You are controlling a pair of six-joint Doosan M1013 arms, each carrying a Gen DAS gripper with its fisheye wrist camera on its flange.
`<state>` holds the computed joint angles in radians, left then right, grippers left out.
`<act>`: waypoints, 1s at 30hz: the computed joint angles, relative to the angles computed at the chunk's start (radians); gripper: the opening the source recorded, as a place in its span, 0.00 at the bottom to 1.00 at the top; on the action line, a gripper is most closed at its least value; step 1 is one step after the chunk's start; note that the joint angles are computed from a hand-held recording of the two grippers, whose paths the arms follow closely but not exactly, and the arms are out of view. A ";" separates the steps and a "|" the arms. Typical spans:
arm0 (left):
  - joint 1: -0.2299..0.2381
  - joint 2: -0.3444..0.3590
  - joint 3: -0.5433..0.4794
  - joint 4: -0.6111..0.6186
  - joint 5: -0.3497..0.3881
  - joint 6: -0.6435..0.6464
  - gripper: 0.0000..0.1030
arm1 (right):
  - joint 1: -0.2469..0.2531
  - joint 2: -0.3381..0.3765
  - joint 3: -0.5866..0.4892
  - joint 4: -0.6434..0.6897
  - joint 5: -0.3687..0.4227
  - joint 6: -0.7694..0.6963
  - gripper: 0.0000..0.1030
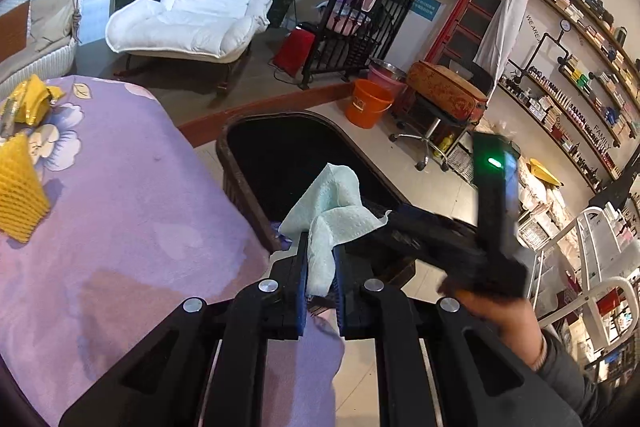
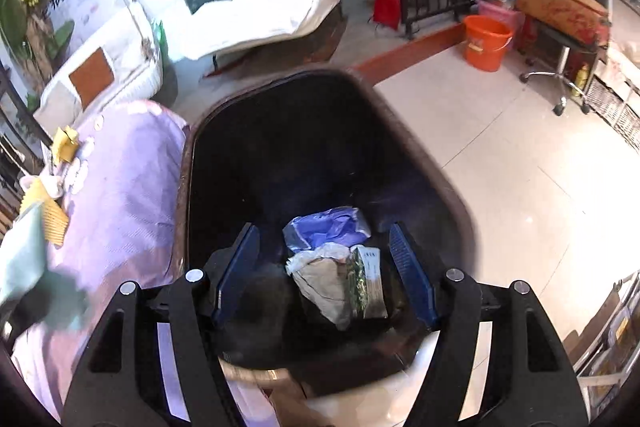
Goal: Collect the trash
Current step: 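Carry the carton and tissue to the black bin and release both, then move both open tools back over the table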
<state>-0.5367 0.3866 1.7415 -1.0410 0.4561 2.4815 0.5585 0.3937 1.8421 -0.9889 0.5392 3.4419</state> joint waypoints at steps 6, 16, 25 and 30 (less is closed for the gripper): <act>-0.022 0.042 -0.059 0.073 0.039 -0.077 0.11 | 0.055 -0.049 0.057 -0.085 0.110 0.120 0.66; -0.054 0.099 -0.131 0.212 0.087 -0.207 0.11 | 0.098 -0.083 0.109 -0.098 0.182 0.189 0.66; -0.067 0.138 -0.183 0.317 0.141 -0.292 0.38 | 0.095 -0.104 0.147 -0.062 0.207 0.250 0.74; -0.067 0.131 -0.172 0.291 0.116 -0.271 0.69 | 0.092 -0.112 0.158 -0.037 0.224 0.258 0.75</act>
<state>-0.6040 0.5174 1.5698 -0.7500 0.5719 2.2107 0.6504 0.2812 1.9999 -1.0256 0.7628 3.7000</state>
